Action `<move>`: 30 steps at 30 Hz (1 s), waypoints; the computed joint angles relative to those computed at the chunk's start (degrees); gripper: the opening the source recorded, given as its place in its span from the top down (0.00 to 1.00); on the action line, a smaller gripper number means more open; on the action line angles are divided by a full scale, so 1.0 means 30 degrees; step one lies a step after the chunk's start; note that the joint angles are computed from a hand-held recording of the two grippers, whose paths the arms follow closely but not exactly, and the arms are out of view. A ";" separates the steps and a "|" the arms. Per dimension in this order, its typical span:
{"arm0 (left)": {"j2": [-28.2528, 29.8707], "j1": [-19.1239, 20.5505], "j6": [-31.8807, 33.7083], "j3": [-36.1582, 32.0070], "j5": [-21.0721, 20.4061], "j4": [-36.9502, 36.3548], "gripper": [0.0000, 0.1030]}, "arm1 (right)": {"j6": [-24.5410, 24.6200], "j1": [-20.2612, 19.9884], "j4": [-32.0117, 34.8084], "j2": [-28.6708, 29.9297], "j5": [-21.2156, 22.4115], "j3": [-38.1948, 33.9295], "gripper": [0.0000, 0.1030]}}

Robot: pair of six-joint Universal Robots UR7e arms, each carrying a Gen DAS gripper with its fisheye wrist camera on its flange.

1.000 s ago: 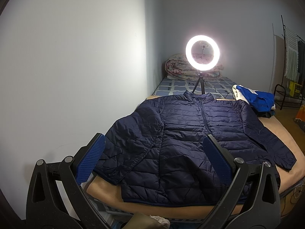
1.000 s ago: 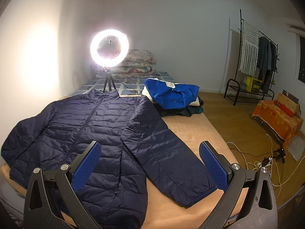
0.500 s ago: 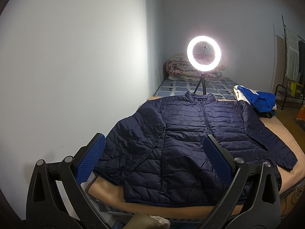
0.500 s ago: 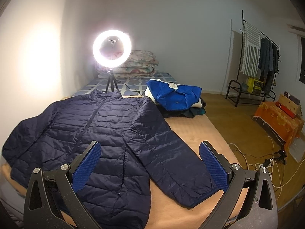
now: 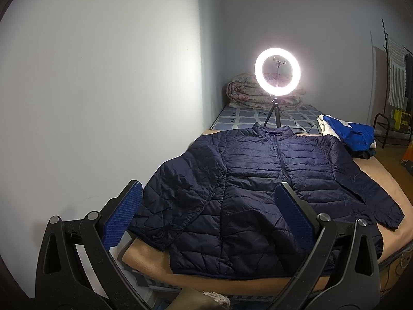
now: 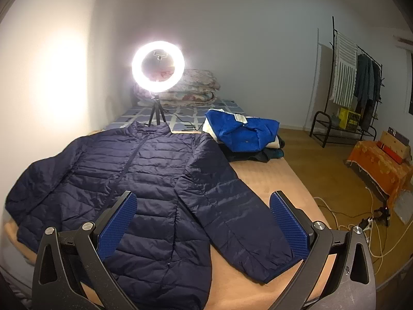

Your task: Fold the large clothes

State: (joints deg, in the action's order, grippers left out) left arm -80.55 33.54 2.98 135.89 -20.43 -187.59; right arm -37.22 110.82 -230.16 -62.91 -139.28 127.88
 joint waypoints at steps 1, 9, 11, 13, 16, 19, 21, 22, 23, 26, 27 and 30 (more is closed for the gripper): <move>-0.0008 -0.0019 -0.0027 0.0035 0.0049 0.0016 0.00 | -0.0044 0.0033 0.0041 0.0058 0.0010 -0.0038 0.01; -0.0231 0.0044 -0.0162 0.0326 0.0514 0.0039 0.00 | -0.0202 0.0254 0.0680 0.0608 0.0111 -0.0405 0.01; -0.0257 0.0046 -0.0110 0.0356 0.0698 -0.0058 0.00 | -0.0115 0.0319 0.1302 0.0675 0.0253 -0.0559 0.01; -0.0325 0.0103 0.0148 0.0448 0.0888 -0.0354 0.00 | -0.0218 0.0392 0.1786 0.0796 0.0404 -0.0748 0.01; -0.0586 0.0077 0.0424 0.0707 0.1198 -0.0813 0.00 | -0.0426 0.0557 0.2636 0.1055 0.0826 -0.1185 0.01; -0.0875 -0.0142 0.0980 0.1266 0.1784 -0.1917 0.00 | 0.0196 0.0584 0.4380 0.1058 0.1996 -0.1530 0.01; -0.1056 -0.0292 0.1280 0.1726 0.2287 -0.2530 0.00 | 0.0474 0.0576 0.5617 0.1182 0.3035 -0.1893 0.01; -0.1214 -0.0259 0.1248 0.1878 0.2345 -0.2484 0.00 | 0.0487 0.0559 0.6428 0.1301 0.3835 -0.2160 0.01; -0.1616 -0.0319 0.0683 0.2168 0.2414 -0.1775 0.00 | 0.0333 0.0558 0.7037 0.1539 0.4630 -0.2464 0.01; -0.3580 -0.0600 -0.2620 0.3158 0.2703 0.2412 0.00 | -0.0766 0.0649 0.7839 0.2514 0.6539 -0.3293 0.01; -0.4372 -0.0680 -0.3925 0.3416 0.2706 0.4168 0.00 | -0.1087 0.0725 0.8226 0.2926 0.6976 -0.3671 0.01; -0.6541 -0.0960 -0.7451 0.3815 0.2687 0.9271 0.00 | -0.1817 0.0897 0.9915 0.4110 0.8303 -0.4834 0.01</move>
State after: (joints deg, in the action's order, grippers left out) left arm -100.17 30.66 -19.37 147.34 -12.37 -159.78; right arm -42.67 113.51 -200.42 -50.58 -114.37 113.38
